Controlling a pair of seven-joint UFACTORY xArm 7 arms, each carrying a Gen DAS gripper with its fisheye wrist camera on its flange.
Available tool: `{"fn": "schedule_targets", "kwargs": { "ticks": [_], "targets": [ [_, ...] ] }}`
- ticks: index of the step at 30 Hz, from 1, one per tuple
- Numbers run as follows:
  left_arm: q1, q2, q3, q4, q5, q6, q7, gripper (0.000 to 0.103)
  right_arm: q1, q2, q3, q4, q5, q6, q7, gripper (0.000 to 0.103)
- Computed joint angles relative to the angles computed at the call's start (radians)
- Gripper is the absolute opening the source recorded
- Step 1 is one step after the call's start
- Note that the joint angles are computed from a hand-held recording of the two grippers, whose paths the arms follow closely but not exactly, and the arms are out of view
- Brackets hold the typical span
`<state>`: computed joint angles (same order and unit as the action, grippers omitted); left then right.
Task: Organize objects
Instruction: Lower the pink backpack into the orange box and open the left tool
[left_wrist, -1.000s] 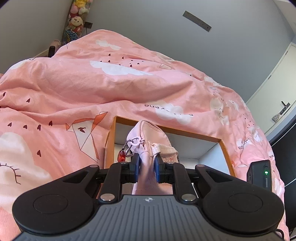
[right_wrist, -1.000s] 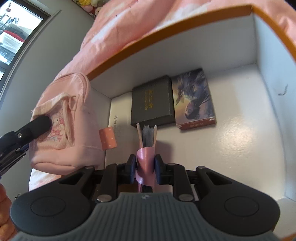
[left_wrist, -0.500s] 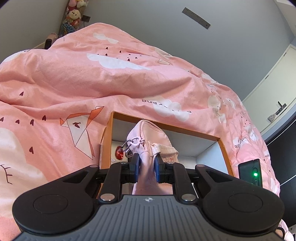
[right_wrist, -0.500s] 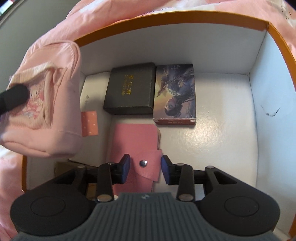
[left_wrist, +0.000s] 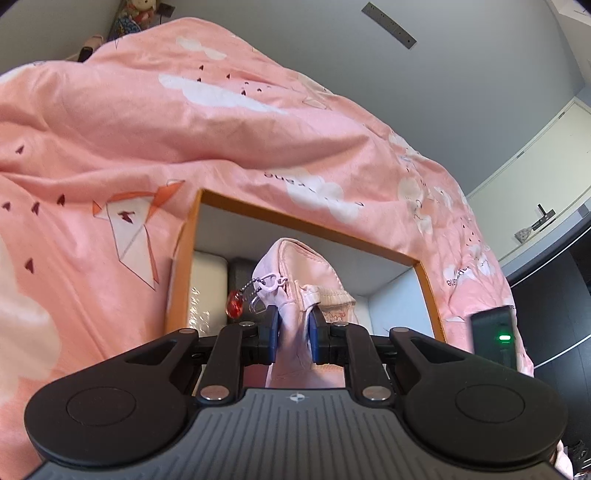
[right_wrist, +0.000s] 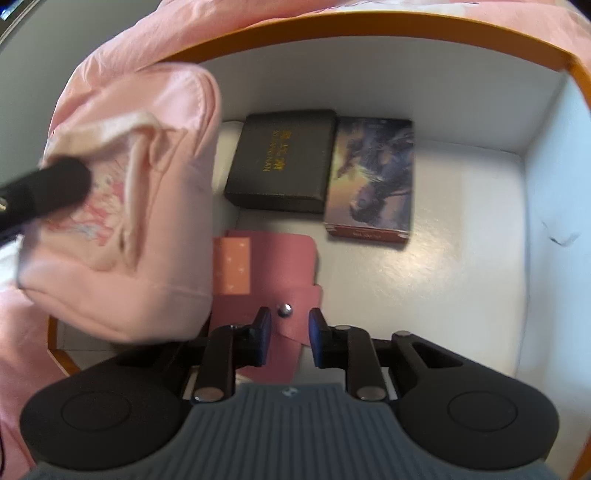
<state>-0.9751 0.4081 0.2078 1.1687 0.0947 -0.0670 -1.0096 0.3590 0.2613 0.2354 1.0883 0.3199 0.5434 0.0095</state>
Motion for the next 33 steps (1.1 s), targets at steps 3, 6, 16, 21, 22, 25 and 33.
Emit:
{"fn": "schedule_targets", "kwargs": {
  "ticks": [3, 6, 16, 21, 22, 25, 33],
  "targets": [
    [0.067, 0.014, -0.083, 0.014, -0.016, 0.004, 0.021, 0.018, 0.001, -0.083, -0.020, -0.089, -0.028, -0.059, 0.023, 0.026],
    [0.161, 0.044, -0.200, 0.043, -0.038, 0.034, 0.054, 0.018, 0.006, -0.160, -0.051, -0.173, -0.106, -0.132, 0.106, 0.026],
    [0.168, 0.119, -0.240, 0.146, 0.001, 0.195, 0.051, 0.019, -0.042, -0.160, -0.006, -0.171, 0.394, -0.165, -0.157, 0.033],
    [0.167, 0.131, -0.249, 0.200, 0.075, 0.316, 0.041, 0.024, -0.032, -0.108, 0.007, -0.144, 0.437, -0.157, -0.175, 0.033],
    [0.169, 0.134, -0.253, 0.212, 0.092, 0.343, 0.045, 0.025, -0.035, -0.100, 0.012, -0.142, 0.450, -0.157, -0.186, 0.033],
    [0.158, 0.133, -0.251, 0.231, 0.147, 0.396, 0.034, 0.030, -0.040, -0.093, 0.020, -0.140, 0.467, -0.149, -0.195, 0.033],
    [0.147, 0.066, -0.220, 0.144, 0.244, 0.313, -0.074, 0.030, -0.052, -0.080, 0.040, -0.128, 0.553, -0.145, -0.277, 0.021]
  ]
}}
